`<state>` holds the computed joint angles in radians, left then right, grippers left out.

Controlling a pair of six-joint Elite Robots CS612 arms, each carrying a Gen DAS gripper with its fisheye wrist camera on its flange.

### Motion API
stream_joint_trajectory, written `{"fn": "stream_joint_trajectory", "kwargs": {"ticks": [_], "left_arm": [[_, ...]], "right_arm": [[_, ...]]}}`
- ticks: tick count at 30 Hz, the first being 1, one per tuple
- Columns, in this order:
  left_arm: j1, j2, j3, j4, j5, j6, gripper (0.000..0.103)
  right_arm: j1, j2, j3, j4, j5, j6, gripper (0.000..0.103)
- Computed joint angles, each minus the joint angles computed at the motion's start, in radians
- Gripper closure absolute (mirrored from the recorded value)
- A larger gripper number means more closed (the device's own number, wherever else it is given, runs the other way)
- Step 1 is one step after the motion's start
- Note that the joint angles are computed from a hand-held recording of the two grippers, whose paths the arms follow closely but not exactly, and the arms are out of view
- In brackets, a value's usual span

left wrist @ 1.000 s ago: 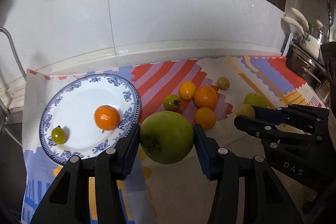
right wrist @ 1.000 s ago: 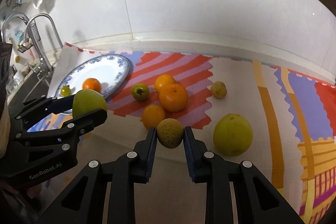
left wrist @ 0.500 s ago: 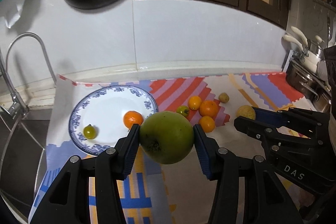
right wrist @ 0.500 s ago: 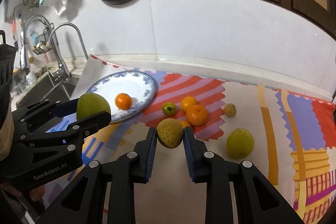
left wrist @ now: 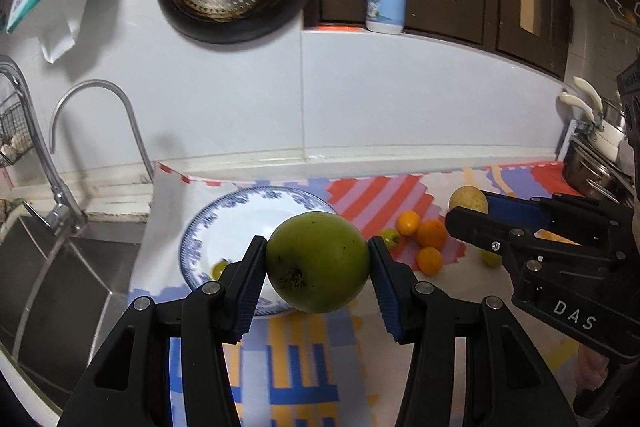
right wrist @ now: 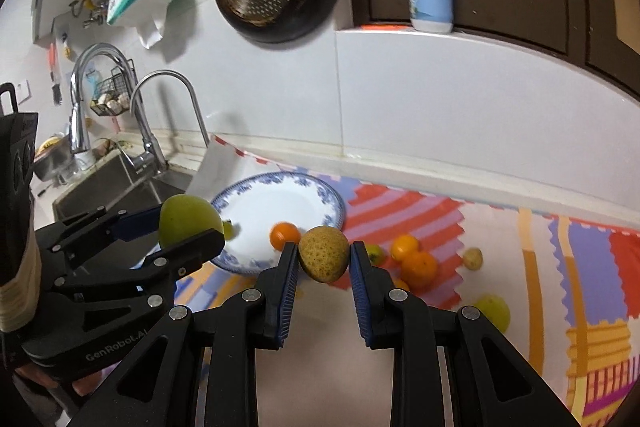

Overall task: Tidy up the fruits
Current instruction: 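Carry the apple and kiwi onto the white plate and open both grippers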

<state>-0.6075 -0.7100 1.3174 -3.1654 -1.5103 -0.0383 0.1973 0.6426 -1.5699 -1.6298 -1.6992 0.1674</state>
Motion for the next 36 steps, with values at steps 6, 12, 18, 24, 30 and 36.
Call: {"fn": "stream_joint_trajectory", "kwargs": {"ticks": [6,12,18,24,30,36], "left_arm": [[0.019,0.013,-0.040,0.027,0.008,-0.016,0.053],[0.037,0.043,-0.105,0.073,0.019,-0.013,0.053],[0.056,0.090,-0.196,0.166,0.005,-0.017,0.053],[0.069,0.152,-0.300,0.276,0.009,-0.030,0.053],[0.079,0.205,-0.384,0.376,0.009,-0.039,0.053],[0.089,0.264,-0.483,0.478,-0.018,-0.049,0.053]], "right_arm": [[0.002,-0.039,0.071,-0.034,0.028,-0.013,0.076],[0.000,-0.082,0.161,-0.058,0.060,-0.024,0.076],[-0.005,-0.121,0.256,-0.076,0.079,-0.042,0.076],[-0.017,-0.159,0.361,-0.071,0.104,-0.052,0.076],[-0.030,-0.194,0.466,-0.060,0.134,-0.057,0.076],[-0.045,-0.233,0.567,-0.038,0.196,-0.047,0.076]]}}
